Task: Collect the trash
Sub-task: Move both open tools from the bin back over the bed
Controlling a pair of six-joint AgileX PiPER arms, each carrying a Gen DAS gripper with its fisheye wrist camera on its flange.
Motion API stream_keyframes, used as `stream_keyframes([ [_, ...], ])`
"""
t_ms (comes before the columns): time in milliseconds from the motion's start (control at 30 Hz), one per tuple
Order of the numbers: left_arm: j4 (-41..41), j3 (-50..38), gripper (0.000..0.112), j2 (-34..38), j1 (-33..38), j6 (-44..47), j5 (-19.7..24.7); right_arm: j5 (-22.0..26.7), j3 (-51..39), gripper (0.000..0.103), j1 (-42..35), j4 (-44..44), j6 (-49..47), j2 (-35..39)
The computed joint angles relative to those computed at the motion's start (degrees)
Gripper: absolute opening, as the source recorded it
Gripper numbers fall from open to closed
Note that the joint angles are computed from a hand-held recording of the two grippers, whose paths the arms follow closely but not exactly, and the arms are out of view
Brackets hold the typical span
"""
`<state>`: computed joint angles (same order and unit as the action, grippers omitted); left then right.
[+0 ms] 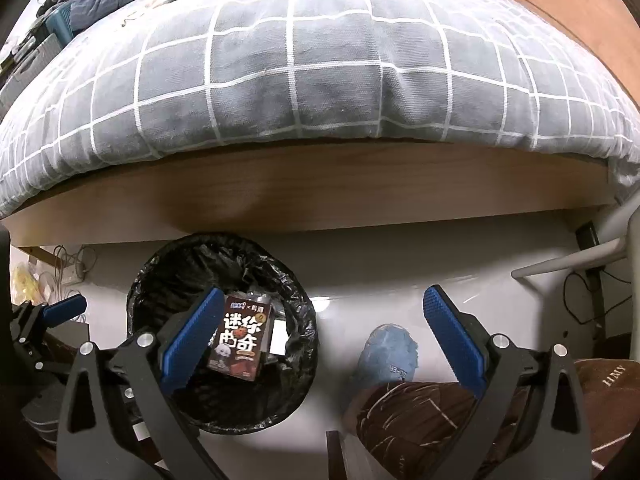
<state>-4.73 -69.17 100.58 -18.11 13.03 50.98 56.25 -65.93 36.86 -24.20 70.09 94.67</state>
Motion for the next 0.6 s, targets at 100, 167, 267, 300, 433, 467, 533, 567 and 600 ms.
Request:
stream_keyframes([
  [100,0.4,-1.2,0.097,-0.1,0.1,-0.5,0.6,0.3,-0.1,0.096,0.1,-0.3,0.4,-0.2],
  [167,0.8,-1.6,0.097,-0.9,0.5,-0.6,0.6,0.3,-0.2,0.096,0.5,-0.6,0.5,-0.4],
  [267,1.2,-2.7,0.097,-1.8,1.4,-0.7,1.1,1.8,-1.3,0.096,1.4,-1.6,1.0,0.0],
  [300,1.5,-2.9,0.097,-2.2,1.6,-1.0,1.1,2.1,-1.6,0.096,1.7,-1.9,1.2,-0.1],
  [433,-0.1,-4.9,0.097,-4.0,3.2,-0.2,2.6,5.0,-3.6,0.096,3.4,-4.1,1.6,-0.8],
  [467,-0.7,-5.3,0.097,-4.6,3.7,0.2,2.8,5.7,-4.3,0.096,3.6,-4.2,1.4,-1.0],
  [533,-0.9,-6.2,0.097,-5.7,4.3,0.4,3.1,7.3,-6.1,0.096,4.2,-4.6,1.0,-0.9],
  [567,-1.2,-6.8,0.097,-6.0,4.6,0.6,3.2,7.7,-6.7,0.096,4.4,-4.9,1.1,-1.0],
  [600,-1.3,-7.4,0.097,-6.2,4.8,0.6,3.2,8.3,-7.4,0.096,4.6,-5.2,1.1,-1.0],
])
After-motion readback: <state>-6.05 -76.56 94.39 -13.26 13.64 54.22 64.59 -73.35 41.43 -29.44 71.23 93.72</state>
